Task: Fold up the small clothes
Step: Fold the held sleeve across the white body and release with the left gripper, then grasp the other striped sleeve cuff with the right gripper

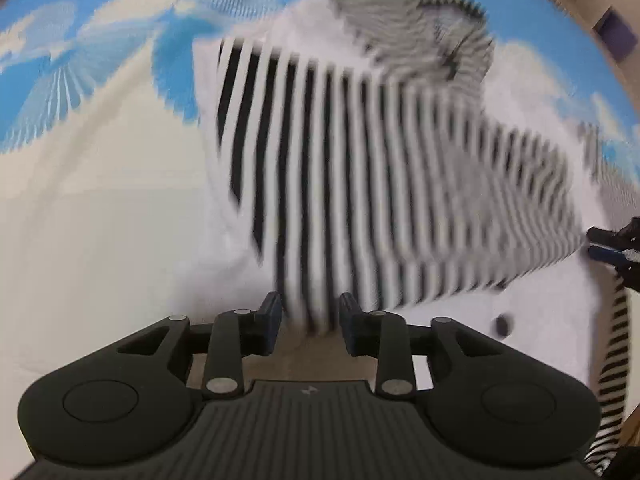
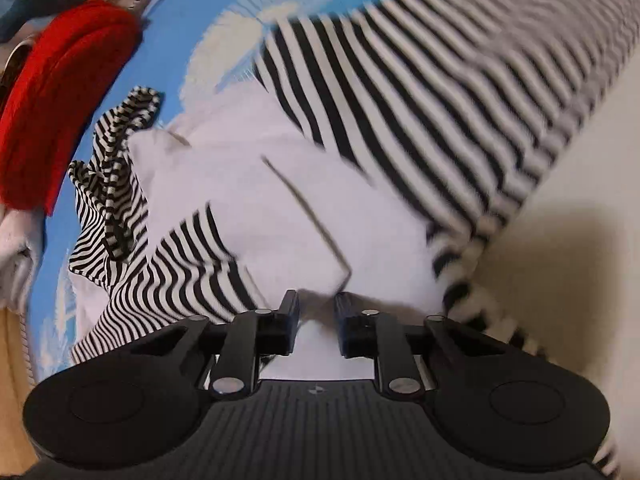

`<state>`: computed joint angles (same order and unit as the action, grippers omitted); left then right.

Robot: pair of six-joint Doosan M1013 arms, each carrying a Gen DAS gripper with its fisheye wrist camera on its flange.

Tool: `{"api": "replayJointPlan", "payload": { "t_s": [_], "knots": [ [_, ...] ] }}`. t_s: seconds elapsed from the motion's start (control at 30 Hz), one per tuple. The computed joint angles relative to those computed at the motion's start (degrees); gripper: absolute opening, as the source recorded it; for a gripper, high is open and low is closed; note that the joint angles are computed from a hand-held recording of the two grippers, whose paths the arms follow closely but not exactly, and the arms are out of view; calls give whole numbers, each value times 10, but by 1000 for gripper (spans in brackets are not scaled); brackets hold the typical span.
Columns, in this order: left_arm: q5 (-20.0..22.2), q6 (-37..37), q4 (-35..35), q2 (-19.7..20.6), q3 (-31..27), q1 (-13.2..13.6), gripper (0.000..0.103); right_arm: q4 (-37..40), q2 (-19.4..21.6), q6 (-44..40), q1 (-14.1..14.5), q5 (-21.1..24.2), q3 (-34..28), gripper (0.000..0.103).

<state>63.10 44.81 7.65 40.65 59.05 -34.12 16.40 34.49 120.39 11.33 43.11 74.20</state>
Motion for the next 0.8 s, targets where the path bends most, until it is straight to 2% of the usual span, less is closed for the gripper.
{"api": "replayJointPlan", "payload": {
  "t_s": [0.07, 0.13, 0.3, 0.4, 0.53, 0.8],
  "knots": [
    [-13, -2, 35, -3, -10, -8, 45, -38, -13, -4, 5, -35, 8, 32],
    [-24, -2, 66, -3, -22, -18, 50, -46, -23, -15, 5, -56, 16, 32],
    [-38, 17, 67, 6, -49, -30, 51, -52, -38, -18, -7, -74, 34, 32],
    [-32, 20, 64, 19, -70, -32, 51, -68, -41, 6, -14, -79, 35, 32],
    [-22, 10, 60, 23, -77, -32, 51, -91, -42, 52, -35, -87, 33, 32],
    [-18, 13, 51, 32, -88, -29, 51, -199, -49, 219, -91, -92, 52, 32]
  ]
}}
